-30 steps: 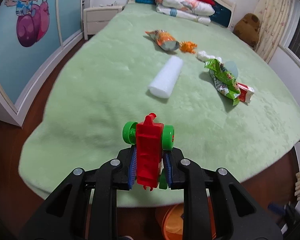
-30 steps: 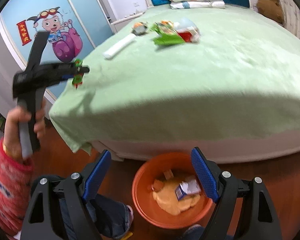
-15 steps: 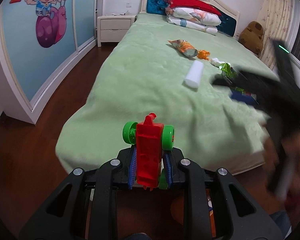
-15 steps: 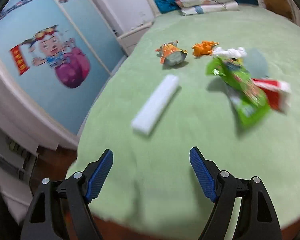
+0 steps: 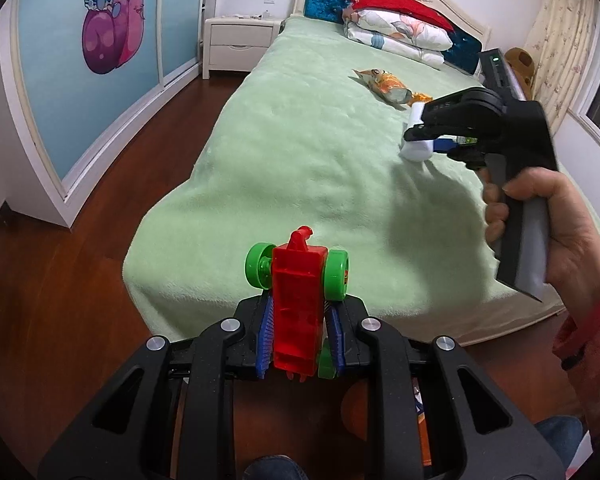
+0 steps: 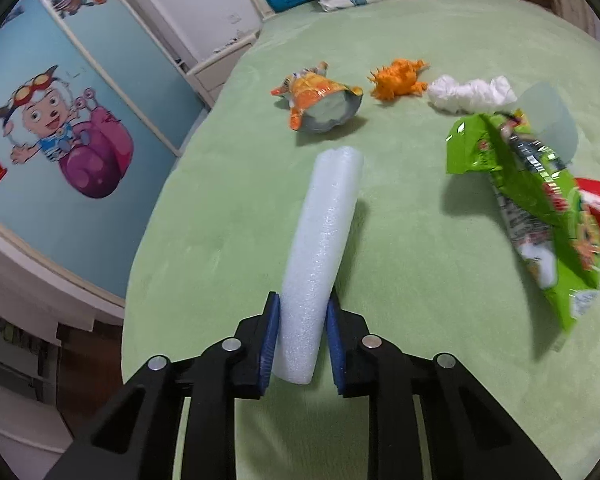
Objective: Collect trash
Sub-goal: 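Carry the toy car and foam tube over the bucket and release both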
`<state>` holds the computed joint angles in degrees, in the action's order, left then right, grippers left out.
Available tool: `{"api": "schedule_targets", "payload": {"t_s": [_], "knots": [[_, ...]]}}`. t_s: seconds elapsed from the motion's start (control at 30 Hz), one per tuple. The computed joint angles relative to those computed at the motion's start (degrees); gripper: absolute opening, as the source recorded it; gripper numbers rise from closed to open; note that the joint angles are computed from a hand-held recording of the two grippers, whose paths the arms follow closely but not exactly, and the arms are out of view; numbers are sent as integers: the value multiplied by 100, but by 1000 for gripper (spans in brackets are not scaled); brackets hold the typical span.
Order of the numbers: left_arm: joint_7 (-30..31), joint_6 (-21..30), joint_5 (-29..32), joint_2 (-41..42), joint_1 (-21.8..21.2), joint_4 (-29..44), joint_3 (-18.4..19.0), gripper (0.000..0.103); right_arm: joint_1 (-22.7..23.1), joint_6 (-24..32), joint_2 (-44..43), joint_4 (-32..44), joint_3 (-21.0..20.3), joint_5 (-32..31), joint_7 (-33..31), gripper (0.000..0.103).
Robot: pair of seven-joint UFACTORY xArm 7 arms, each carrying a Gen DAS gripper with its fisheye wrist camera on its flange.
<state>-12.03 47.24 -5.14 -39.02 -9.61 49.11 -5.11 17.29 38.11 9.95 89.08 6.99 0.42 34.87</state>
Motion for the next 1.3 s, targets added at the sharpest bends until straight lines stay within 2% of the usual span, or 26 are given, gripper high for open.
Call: {"api": "schedule_targets", "payload": {"t_s": [0.1,0.2,0.37,0.6,0.77,1.0,1.3], "knots": [[17,21,-32,-34,-64,2,-19,22,-71,-210,-586,-622,62,235,-416,22],[40,64,-48,-81,-159,-6,-89,22,-116,-341,-1390,-1426,73,670,-1092,22],[100,209,-135,-112,-433,-9,-256,22,-28,-303,-2850,-2798,-68,1172,-1804,22],[195,490,-452,60,-981,-54,-477,22,28,308,-4857,-4565,-196,1293,-1931,22],[70,580,-682,322,-1317,-141,-676,22,11,844,-5847,-5596,-240,1365,-1814,22],[-165,591,-942,892,-1719,-311,-840,22,-57,1373,-6439,-6627,-289,1456,-1576,22],[-423,620,-920,1625,-1910,-234,-915,22,26,1341,-6238,-6978,-346,1666,-1500,25]]}}
